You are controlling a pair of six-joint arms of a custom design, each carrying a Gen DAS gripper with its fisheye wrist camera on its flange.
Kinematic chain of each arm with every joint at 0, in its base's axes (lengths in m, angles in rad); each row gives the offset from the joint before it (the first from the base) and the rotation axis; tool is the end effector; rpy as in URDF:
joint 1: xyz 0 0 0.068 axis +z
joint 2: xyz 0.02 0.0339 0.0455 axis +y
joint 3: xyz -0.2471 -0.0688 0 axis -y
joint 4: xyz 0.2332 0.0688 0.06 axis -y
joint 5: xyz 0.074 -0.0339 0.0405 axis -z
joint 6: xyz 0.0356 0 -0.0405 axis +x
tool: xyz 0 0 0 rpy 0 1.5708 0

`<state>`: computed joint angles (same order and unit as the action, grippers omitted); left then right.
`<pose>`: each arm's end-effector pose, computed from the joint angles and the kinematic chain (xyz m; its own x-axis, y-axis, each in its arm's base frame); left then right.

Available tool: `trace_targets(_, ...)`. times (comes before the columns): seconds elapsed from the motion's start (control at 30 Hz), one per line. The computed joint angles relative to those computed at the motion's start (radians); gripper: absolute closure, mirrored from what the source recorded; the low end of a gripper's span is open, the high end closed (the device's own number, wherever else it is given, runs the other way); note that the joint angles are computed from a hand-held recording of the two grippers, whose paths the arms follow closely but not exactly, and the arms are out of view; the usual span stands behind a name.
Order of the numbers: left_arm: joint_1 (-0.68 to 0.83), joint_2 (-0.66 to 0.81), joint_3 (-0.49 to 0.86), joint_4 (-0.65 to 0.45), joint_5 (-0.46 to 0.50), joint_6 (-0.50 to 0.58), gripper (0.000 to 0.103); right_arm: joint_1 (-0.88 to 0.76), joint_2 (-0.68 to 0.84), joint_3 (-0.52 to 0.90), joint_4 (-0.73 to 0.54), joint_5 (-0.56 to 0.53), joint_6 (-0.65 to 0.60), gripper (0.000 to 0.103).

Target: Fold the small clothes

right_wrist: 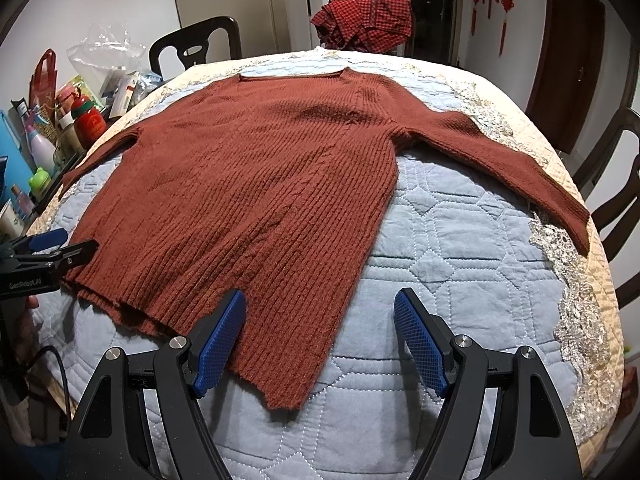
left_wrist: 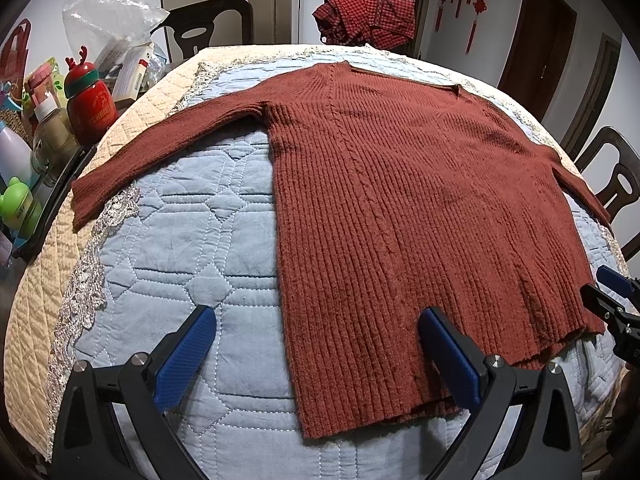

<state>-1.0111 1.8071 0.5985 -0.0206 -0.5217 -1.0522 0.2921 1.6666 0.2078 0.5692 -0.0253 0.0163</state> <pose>0.1487 -0.2039 0.0581 -0.8091 -0.1269 -0.5739 -0.1143 0.9917 -0.0582 0.1897 0.0580 0.0493 -0.7488 -0.2081 -0.6293 -0.2910 0.9563 0.0299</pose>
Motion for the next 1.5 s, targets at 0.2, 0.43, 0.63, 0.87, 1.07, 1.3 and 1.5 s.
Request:
trace_targets(0.2, 0.01, -0.019, -0.006, 0.002, 0.006, 0.007, 0.0, 0.004, -0.055, -0.017, -0.006, -0.001, -0.009, 0.026)
trace_targets(0.43, 0.036, -0.057, -0.021, -0.001, -0.009, 0.037, 0.0, 0.02, -0.086, 0.012, -0.051, -0.031, -0.013, 0.026)
trace_targets(0.63, 0.085, -0.08, -0.046, 0.025, -0.006, 0.07, 0.0, 0.061, -0.051, 0.069, -0.077, -0.028, -0.011, 0.026)
trace_targets(0.87, 0.21, -0.128, -0.128, 0.146, 0.028, 0.156, 0.002, 0.106, 0.006, 0.158, -0.107, -0.007, -0.009, 0.026)
trace_targets(1.07, 0.377, -0.172, -0.228, 0.292, 0.084, 0.22, 0.005, 0.138, 0.05, 0.235, -0.14, 0.006, -0.007, 0.026)
trace_targets(1.3, 0.58, -0.169, -0.341, 0.52, 0.231, 0.255, 0.007, 0.167, 0.11, 0.314, -0.168, 0.007, -0.005, 0.026)
trace_targets(1.5, 0.715, -0.139, -0.374, 0.621, 0.333, 0.258, 0.008, 0.171, 0.154, 0.35, -0.171, -0.008, -0.007, 0.026)
